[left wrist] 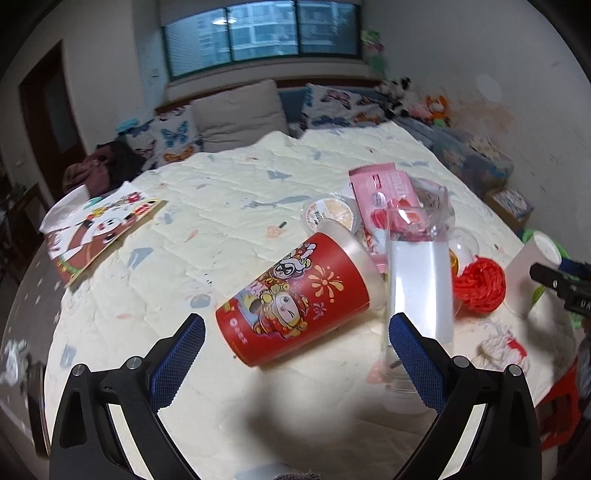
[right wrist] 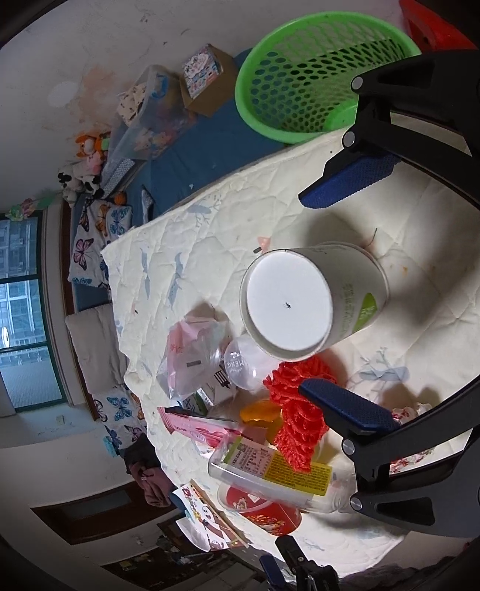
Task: Collect trash
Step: 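Grasp the red printed cup with the left tool while the right tool grasps the white paper cup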
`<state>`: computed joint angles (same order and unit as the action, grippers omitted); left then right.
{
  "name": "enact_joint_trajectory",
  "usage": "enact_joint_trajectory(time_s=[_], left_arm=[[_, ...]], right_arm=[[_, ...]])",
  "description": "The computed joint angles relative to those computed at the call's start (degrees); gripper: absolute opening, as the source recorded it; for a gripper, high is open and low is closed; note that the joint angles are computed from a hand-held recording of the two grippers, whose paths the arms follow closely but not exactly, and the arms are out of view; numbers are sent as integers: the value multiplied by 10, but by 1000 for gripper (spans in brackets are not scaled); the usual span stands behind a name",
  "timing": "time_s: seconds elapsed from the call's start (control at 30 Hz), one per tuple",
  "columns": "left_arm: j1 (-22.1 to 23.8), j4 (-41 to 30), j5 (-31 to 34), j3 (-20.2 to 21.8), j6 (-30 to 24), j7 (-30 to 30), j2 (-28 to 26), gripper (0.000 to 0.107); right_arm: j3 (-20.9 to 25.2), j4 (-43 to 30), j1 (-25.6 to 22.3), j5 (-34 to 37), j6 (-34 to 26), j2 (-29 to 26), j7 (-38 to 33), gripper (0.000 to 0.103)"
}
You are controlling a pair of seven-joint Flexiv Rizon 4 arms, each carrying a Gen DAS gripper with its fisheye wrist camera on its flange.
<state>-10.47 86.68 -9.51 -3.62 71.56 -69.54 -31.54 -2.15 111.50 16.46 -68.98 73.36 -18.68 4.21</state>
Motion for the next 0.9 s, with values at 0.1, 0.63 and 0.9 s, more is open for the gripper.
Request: enact_joint_trajectory(time_s=[0.1,0.63,0.9], left_arm=[[23,-14,-14,-27,-26,55,-10,97],[58,-133,-72,-68,-180,309,-81,97],[48,-204,-79,-55,-254,350,-121,97]], right_arm=[[3,-3,-2,17,5,-5,-19,88],[-12,-4,12,85,29,-18,-57,73],[-17,-7,24,117,29,-22,-70,65]])
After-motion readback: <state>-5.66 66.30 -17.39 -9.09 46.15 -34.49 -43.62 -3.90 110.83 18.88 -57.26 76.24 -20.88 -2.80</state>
